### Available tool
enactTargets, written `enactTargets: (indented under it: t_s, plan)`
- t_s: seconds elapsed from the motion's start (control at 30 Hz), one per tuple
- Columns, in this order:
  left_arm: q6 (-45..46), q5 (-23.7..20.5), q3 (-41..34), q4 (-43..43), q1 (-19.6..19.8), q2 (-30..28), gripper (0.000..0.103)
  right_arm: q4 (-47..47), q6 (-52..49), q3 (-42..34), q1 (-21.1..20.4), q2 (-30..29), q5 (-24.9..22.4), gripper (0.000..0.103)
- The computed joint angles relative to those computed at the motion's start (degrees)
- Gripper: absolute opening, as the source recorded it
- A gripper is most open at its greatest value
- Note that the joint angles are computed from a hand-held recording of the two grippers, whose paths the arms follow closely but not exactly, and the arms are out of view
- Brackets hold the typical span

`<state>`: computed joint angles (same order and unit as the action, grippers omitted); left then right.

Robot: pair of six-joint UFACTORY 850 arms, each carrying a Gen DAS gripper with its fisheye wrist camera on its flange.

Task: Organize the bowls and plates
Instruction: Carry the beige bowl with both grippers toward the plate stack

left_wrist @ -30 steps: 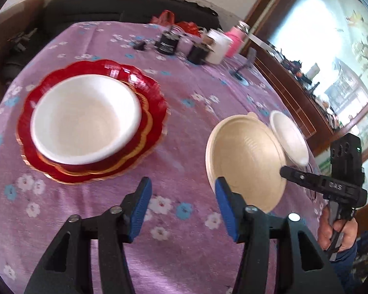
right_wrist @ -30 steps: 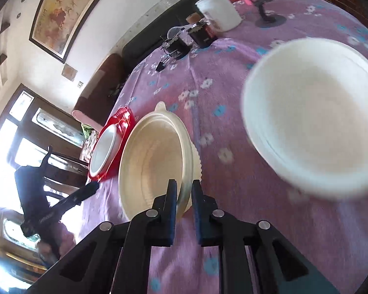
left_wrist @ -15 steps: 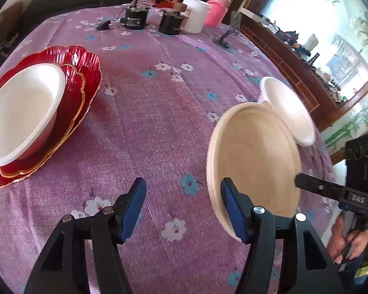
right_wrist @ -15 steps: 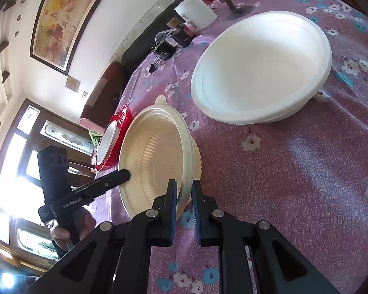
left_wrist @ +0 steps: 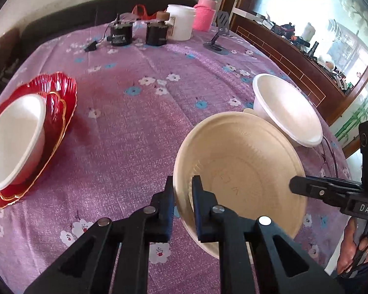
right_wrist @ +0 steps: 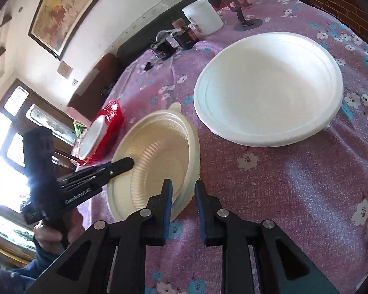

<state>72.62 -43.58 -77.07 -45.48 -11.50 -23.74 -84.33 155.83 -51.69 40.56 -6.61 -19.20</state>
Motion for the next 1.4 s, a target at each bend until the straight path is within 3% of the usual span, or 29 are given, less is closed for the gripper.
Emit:
enactTargets:
  t_s: [0.27, 0.4, 0.7, 1.4]
  plan:
    - [4.7, 1.9, 2.8, -2.8, 0.9, 2.7, 0.013, 8.2, -10.2, -2.3, 1.6, -0.6, -3.9, 0.018]
    - [4.9, 0.7, 2.3, -3.6, 2.0, 2.6, 0.013, 8.6, -11.5, -3.2, 1.4, -1.0, -3.4, 0.018]
    - [7.9, 3.9, 3.4, -7.0, 3.9, 3.7, 0.013, 10.6, -17.0, -7.5, 0.9, -3.9, -2.3, 0.018]
    - [12.5, 5.3, 3.0, -13.3, 8.0, 3.8, 0.013, 18.5, -30.3, -16.3, 0.5, -9.5, -2.5, 0.018]
